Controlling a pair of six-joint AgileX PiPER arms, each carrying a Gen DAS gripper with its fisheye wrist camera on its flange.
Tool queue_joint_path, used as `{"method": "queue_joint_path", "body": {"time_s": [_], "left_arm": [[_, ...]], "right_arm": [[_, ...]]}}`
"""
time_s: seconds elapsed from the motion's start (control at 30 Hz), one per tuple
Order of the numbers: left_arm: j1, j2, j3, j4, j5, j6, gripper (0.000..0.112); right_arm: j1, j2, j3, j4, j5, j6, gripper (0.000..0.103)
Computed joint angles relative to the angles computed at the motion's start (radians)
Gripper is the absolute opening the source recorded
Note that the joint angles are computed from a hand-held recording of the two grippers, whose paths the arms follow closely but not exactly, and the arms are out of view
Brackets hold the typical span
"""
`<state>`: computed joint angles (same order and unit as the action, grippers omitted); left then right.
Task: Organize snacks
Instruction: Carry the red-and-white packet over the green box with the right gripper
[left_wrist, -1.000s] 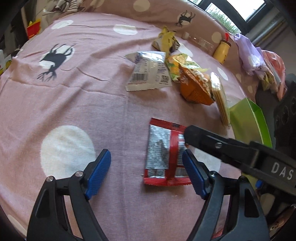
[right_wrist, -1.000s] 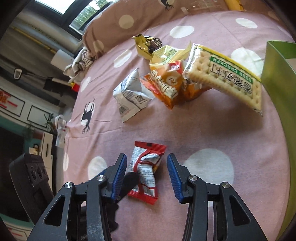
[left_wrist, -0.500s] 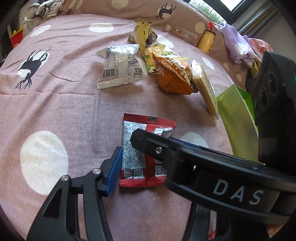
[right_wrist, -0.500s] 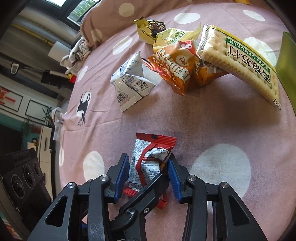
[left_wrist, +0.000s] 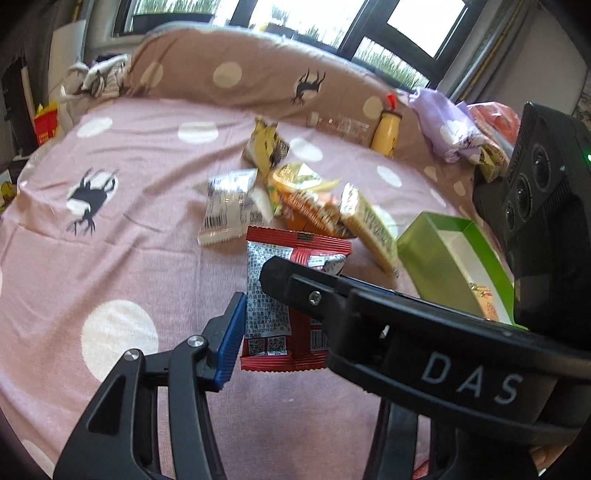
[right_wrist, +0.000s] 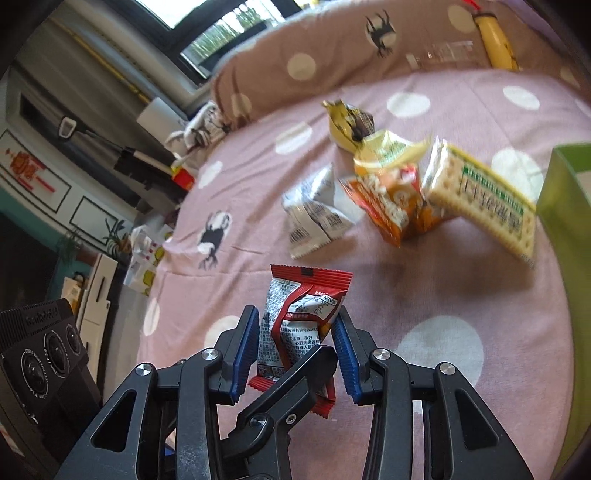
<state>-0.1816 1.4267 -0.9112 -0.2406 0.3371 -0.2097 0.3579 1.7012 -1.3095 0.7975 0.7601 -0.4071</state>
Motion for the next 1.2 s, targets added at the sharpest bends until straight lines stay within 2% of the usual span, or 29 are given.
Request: {"method": "queue_joint_path", "body": {"time_s": [0.17, 0.37, 0.63, 0.87, 1.2], "left_arm": [[-0.063, -0.07, 0.019, 0.231, -0.04, -0.231, 0.05], [-0.134, -0.087, -0.015, 0.469, -0.041, -0.457, 0.05], [-0.25, -0.015, -0.147, 0.589, -0.022, -0.528, 0.05], [-0.328, 0.096, -0.298, 0.561, 0.008, -0.444, 0.05], [-0.379, 0.264, -0.491, 0.399, 0.061, -0.255, 0.05]], "right_arm": [[-0.017, -0.076, 0.036, 0.038, -0.025, -0.058, 0.044], [-0.056, -0.144, 0.064, 0.084, -0.035, -0.108, 0.044], [-0.209, -0.221, 0.101, 0.147, -0.01, -0.178, 0.044], [-0.373, -0.247, 0.131, 0.237, 0.039, -0.251, 0.044], [-0.55, -0.21, 0.137, 0.296, 0.101, -0.284, 0.044]]}}
